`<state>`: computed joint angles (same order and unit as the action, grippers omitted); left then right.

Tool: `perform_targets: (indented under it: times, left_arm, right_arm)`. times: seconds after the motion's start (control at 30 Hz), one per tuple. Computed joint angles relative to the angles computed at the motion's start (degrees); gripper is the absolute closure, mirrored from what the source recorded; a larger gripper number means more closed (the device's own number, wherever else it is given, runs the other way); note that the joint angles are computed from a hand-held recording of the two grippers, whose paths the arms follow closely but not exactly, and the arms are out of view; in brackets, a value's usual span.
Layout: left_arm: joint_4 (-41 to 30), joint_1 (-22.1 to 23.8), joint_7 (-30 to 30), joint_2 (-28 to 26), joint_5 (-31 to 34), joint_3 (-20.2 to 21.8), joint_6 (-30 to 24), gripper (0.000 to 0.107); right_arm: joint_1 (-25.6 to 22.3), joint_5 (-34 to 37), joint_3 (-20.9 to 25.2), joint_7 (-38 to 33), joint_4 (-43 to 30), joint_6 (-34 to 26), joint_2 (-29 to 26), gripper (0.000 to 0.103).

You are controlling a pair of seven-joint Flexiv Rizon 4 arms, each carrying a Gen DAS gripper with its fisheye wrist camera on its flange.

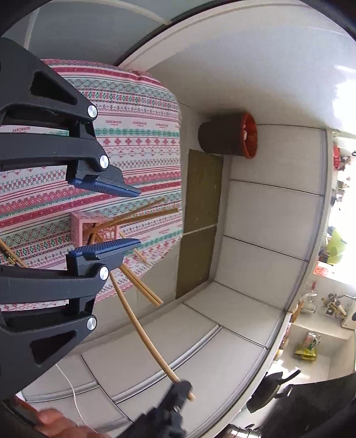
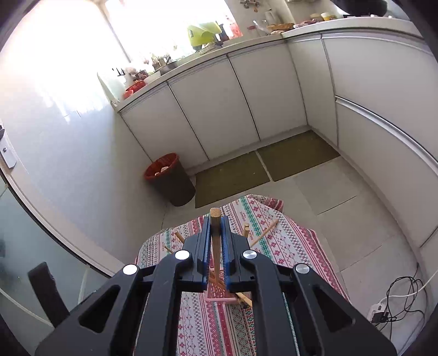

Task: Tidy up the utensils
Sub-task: 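Lower the left tool's chopstick into the pink holder and open while the right tool carries its chopstick, then lower the right tool's chopstick into the pink holder and open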

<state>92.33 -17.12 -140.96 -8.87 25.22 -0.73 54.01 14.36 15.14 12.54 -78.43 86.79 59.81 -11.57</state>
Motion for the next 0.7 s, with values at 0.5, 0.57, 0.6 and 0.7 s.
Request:
perform_targets:
  times: [0.5,0.57,0.6,0.7]
  left_arm:
    - [4.87,0.28,-1.75,-0.04,-2.25,-0.52,2.94,0.066]
    - [4.78,0.12,0.19,-0.42,-2.97,-0.88,4.01,0.066]
    - [4.41,-0.03,2.21,-0.69,-3.63,-1.34,4.61,0.066]
    - [0.95,-1.00,11.76,-2.49,-6.49,-3.52,5.82,0.066]
  right_arm:
    - [-3.17,6.45,-1.61,-0.90,-0.96,-0.53,1.89,0.095]
    - [-3.27,5.29,-2.08,0.54,0.77,2.08,2.44,0.095]
    - [-3.49,4.92,-2.32,1.12,1.49,3.16,2.61,0.095]
    - [-4.97,4.28,-3.51,3.67,3.71,6.05,3.08,0.095]
